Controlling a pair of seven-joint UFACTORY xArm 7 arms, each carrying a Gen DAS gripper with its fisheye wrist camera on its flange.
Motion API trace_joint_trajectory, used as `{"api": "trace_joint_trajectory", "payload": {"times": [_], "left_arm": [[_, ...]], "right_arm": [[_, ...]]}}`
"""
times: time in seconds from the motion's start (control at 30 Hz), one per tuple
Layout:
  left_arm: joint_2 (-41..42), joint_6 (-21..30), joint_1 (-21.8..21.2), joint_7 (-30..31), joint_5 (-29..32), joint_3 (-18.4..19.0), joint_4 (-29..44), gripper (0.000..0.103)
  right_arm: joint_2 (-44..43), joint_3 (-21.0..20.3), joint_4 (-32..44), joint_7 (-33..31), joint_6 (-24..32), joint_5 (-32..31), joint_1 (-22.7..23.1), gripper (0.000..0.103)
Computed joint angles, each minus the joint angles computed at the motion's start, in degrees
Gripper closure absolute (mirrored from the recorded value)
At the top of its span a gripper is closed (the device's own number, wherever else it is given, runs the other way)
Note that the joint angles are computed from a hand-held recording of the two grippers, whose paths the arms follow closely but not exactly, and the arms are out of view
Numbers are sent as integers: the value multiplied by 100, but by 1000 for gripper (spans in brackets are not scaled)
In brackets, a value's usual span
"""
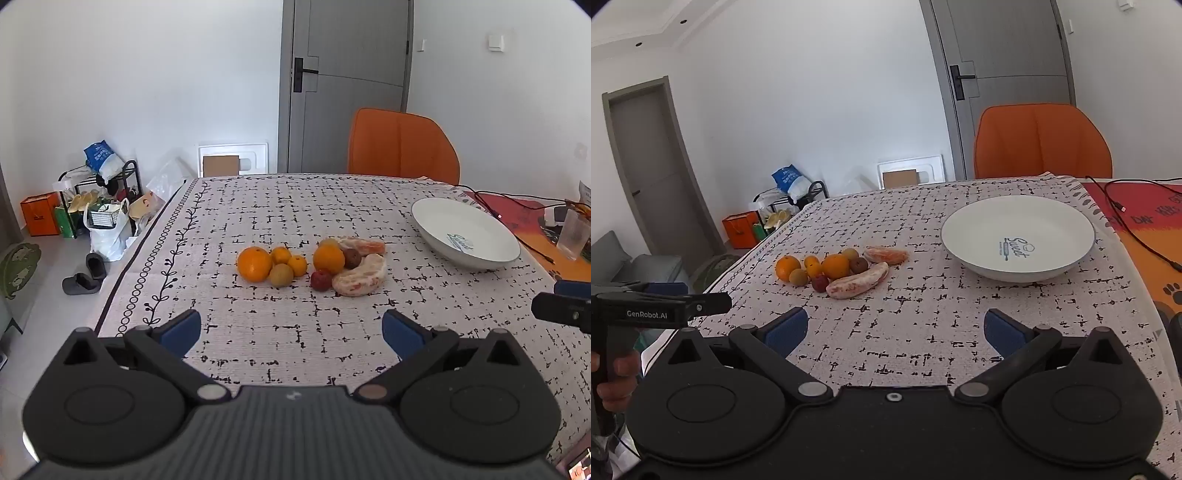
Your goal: Organize fruits
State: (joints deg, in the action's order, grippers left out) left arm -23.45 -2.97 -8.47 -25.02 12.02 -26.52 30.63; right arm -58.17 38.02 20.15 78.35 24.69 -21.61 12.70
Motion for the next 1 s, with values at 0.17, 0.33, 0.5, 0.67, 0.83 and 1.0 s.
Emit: {"api": "trace_joint_trajectory", "payload": {"times": [0.17, 0.33, 0.5, 0.67, 0.83, 1.0], "left_arm": [[34, 85, -221, 66, -27, 203, 30, 0], [69, 34, -110, 20, -10, 100, 59, 0], [57, 10, -212, 50, -29, 202, 38, 0], [-4, -72, -364, 136, -104, 327, -45, 0], [-10, -39, -530, 249, -205, 480, -45, 0], [-29, -159, -575, 332, -292, 521, -91, 0]], "right_arm": [[10, 58, 27, 37, 98, -22, -19, 0], [97, 43, 112, 34, 158, -45, -19, 0], [115, 25, 155, 33, 236, -52, 31, 0], [185, 3, 163, 27, 219, -62, 34, 0], [195, 14, 185, 62, 282, -70, 35, 0], [187, 0, 190, 69, 316, -92, 50, 0]]}}
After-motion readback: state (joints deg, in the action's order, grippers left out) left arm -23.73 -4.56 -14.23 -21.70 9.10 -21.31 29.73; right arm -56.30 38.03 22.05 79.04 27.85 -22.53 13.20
